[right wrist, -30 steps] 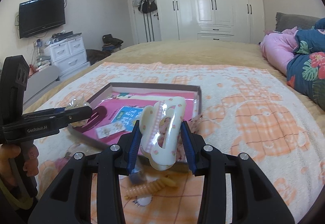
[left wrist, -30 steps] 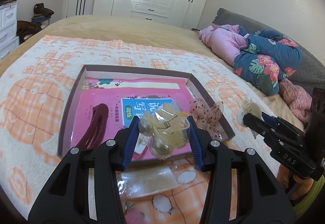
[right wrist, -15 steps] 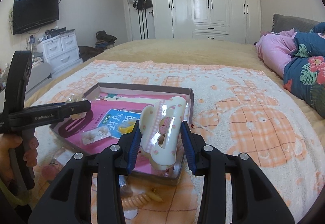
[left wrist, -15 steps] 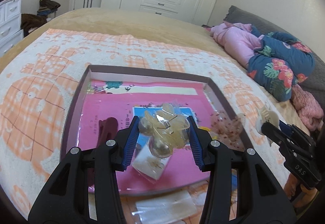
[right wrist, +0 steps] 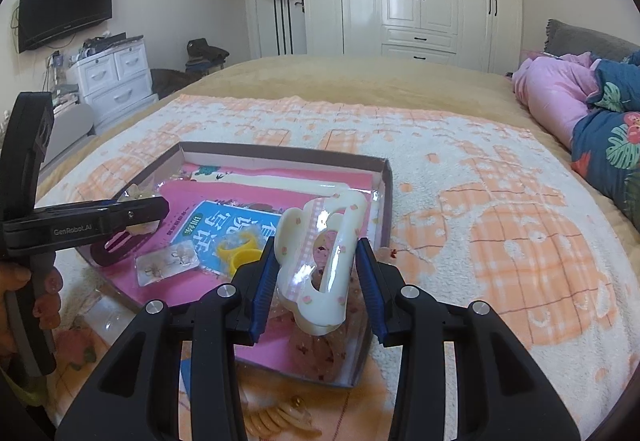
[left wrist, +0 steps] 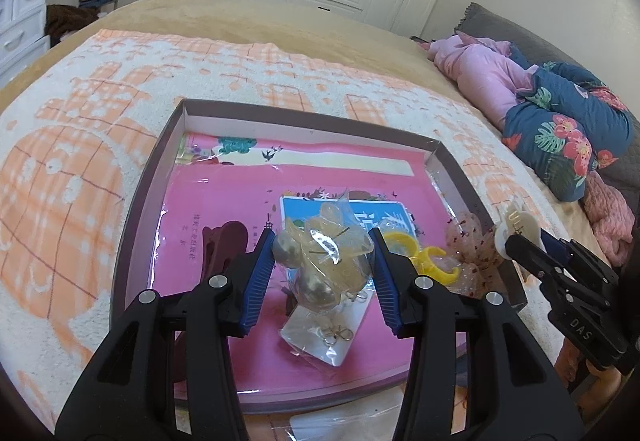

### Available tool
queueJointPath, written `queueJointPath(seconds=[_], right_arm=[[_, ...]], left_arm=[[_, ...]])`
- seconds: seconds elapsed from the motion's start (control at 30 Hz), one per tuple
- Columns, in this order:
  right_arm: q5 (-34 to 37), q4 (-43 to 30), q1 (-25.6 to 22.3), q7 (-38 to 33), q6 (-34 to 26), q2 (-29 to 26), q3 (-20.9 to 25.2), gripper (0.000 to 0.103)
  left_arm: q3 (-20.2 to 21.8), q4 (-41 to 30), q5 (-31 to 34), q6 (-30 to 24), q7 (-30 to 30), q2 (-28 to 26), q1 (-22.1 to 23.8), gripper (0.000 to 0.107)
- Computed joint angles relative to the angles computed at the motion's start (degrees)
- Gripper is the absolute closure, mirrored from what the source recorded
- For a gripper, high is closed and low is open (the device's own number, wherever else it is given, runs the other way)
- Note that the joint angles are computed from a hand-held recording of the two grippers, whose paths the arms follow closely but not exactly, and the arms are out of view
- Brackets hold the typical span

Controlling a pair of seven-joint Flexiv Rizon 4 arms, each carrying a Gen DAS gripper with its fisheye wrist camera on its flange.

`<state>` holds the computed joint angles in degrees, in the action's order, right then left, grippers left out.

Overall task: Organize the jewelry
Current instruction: 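Carry the pearl clip and white claw into the box and open both tools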

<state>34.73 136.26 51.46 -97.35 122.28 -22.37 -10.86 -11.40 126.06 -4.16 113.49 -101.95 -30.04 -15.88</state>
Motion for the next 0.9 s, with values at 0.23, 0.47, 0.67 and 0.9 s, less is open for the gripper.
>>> queueJointPath(seconds=[0.23,0.47,0.67,0.9], right_arm=[[-3.3,-1.1,-2.3,2.7,-2.5,-1.4,1.0,0.066],[-8.2,-1.8,-4.5,7.0,-4.5,-3.0,1.2,0.065],[-10.7,-1.0,-4.8,9.7,-3.5,-3.8,1.0,0.065],[-11.4,0.0,-6.7,10.9,-1.0,-3.5,3.5,0.054]], left_arm=[[-0.4,0.0,0.2,-0.4,-0.3,-0.2,0.7,0.069],[-0.5,-0.2,0.4,-0.7,-0.5,-0.4,1.1,0.069],[-0.5,-0.1,0.3,-0.7,-0.7,-0.7,1.2,0.069],[-0.6,0.1,0.5,-0.6,-0.9,-0.9,1.5,0.069]])
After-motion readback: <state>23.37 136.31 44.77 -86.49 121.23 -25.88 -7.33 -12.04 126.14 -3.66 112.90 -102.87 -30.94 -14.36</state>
